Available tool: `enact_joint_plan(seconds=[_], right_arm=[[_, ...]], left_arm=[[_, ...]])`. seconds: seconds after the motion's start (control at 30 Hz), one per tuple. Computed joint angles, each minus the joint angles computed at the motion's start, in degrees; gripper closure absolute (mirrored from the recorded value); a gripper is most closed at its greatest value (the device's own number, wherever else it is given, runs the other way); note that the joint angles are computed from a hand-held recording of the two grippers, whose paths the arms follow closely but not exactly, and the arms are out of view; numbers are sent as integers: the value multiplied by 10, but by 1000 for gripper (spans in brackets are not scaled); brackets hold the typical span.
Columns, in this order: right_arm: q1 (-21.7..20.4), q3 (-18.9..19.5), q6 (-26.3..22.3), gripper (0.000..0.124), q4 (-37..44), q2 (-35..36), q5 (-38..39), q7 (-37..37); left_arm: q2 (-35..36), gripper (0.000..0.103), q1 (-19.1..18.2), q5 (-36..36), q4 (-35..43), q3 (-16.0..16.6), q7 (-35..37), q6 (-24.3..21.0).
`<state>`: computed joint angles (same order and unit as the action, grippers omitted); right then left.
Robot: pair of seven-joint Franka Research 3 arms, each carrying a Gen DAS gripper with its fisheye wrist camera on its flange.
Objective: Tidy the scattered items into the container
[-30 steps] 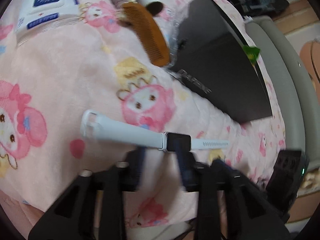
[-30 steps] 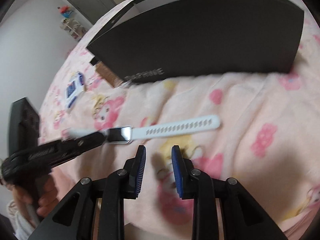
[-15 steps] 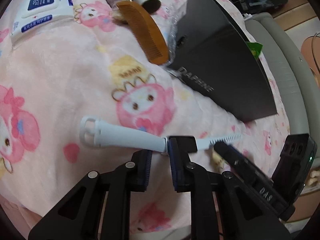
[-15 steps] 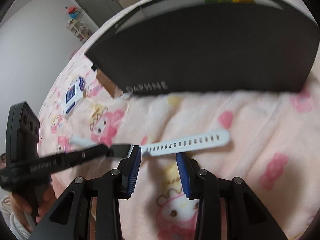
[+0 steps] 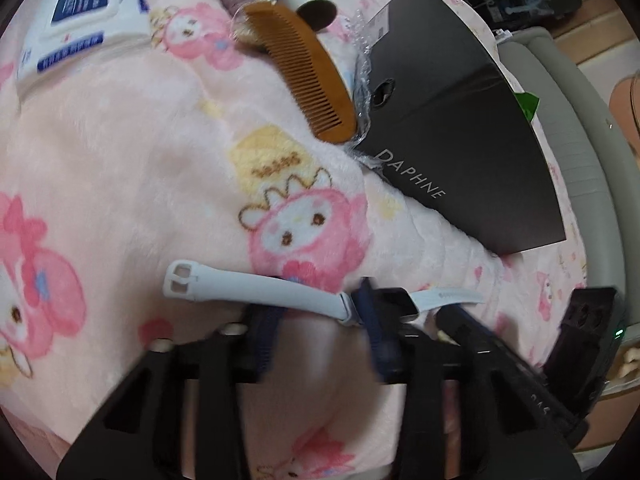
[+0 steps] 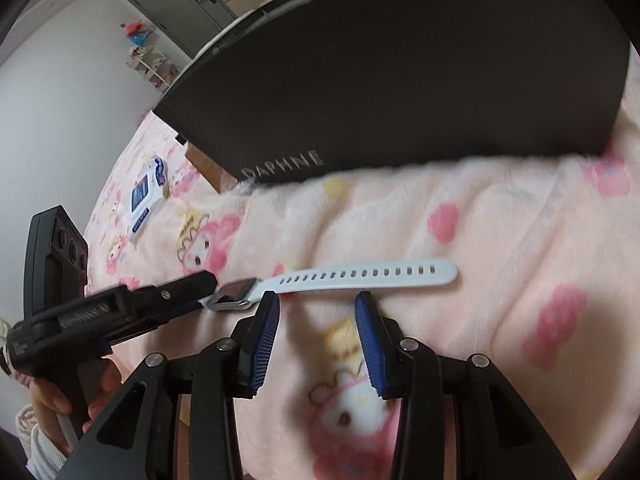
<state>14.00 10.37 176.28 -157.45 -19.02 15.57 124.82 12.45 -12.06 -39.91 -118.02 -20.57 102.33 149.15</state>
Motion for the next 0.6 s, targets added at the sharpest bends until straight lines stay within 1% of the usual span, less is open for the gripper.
enact_joint_plan(seconds=[0.03, 0.1, 0.17, 0.23, 0.27, 0.3, 0.33, 0.37, 0.4, 0.5, 0.6], right_arm=[[-17, 14, -2, 91, 0, -4, -12, 7], [-38, 34, 0, 92, -4, -16, -29, 23], [-41, 36, 7, 92, -17, -30, -28, 35], [-55, 48, -1, 92, -27, -43, -33, 52], [-55, 47, -6, 92, -30, -48, -34, 56], [-45, 36, -5, 92, -34, -50, -30, 53], [-31, 22, 2, 92, -39, -51, -23, 49], [-17, 8, 9, 92, -44, -52, -14, 43], [-3, -5, 20, 92, -47, -50, -5, 36], [26, -32, 35, 89, -45, -39, 18, 15], [79, -84, 60, 88, -43, -28, 59, -11]], left_arm=[[-1, 84, 0, -1, 1, 0, 1, -2], [-7, 85, 2, -6, -2, -1, 6, -4], [-16, 85, 3, -20, -8, -1, 15, -3], [-22, 85, 4, -34, -16, 3, 16, 0], [-22, 84, 5, -40, -17, 5, 19, -1], [-18, 79, 5, -42, -14, 7, 22, -7], [-13, 67, 6, -43, -10, 8, 26, -15], [-9, 62, 8, -48, -7, 8, 34, -19], [-6, 60, 10, -55, -5, 7, 42, -23], [-2, 60, 12, -70, -5, 6, 50, -21], [-5, 60, 13, -90, -13, 5, 54, -12]])
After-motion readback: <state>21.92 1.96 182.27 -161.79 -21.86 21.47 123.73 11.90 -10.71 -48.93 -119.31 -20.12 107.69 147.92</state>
